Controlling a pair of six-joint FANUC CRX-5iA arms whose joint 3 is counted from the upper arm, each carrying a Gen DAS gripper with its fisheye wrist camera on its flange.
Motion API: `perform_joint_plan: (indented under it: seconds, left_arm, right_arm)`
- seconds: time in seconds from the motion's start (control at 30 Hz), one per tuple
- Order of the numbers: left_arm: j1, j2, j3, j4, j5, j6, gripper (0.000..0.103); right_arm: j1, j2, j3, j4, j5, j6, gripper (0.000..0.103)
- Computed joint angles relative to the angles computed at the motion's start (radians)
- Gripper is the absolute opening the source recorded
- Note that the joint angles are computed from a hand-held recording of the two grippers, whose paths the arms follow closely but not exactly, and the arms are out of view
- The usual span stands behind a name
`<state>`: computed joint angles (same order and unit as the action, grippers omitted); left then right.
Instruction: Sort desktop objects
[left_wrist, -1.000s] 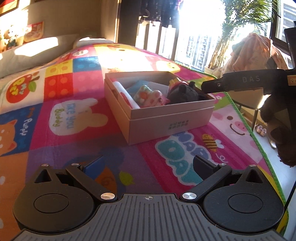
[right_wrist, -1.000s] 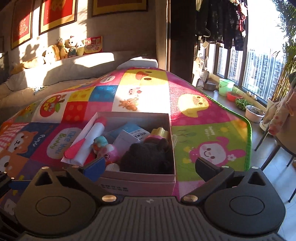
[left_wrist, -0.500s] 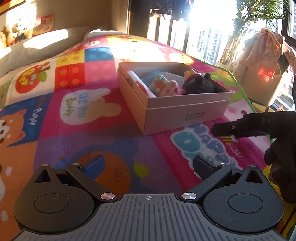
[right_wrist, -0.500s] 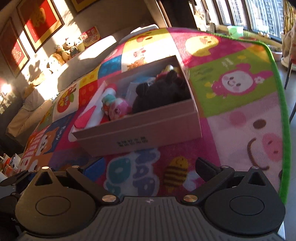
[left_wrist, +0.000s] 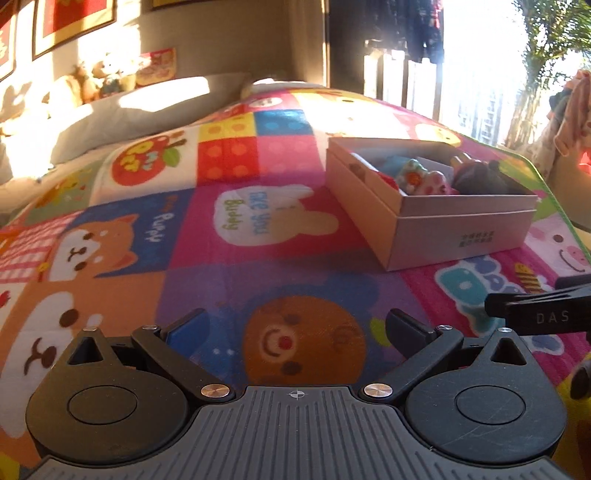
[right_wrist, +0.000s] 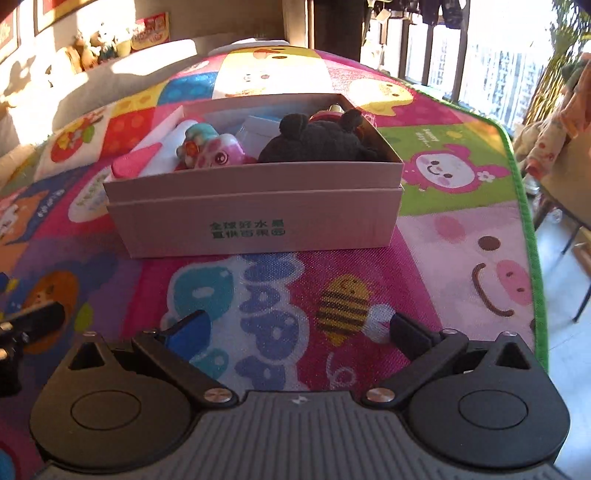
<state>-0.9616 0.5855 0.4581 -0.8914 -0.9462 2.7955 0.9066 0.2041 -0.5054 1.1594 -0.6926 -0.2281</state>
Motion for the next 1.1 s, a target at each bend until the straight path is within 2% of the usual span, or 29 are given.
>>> perform_joint_plan:
  seconds: [0.17,0.23,0.3,0.37,1.1]
  left_arm:
    - [-0.004,-0.010,-0.029,-0.039,0.032,0.052,0.103]
    - [0.012,0.009,-0.003,0.018,0.021,0.004,0.103]
    - [0.036,0.034,0.028,0.098,0.011,-0.085,0.103]
    - [0.031,0.043,0.041,0.091,-0.005,-0.073,0.103]
    - [0.030,0.038,0.034,0.089,-0.006,-0.071,0.103]
  right_arm:
    - [0.049,-0.004,-0.015,0.008,-0.053,-0.073,0.103]
    - [0.038,-0.012,-0.038,0.046,-0.031,-0.122,0.103]
    - [0.018,-0.021,-0.077,0.146,-0.011,-0.185,0.103]
    - [0.009,-0.024,-0.095,0.199,-0.007,-0.235,0.103]
    - [0.011,-0.020,-0.091,0.194,-0.012,-0.229,0.103]
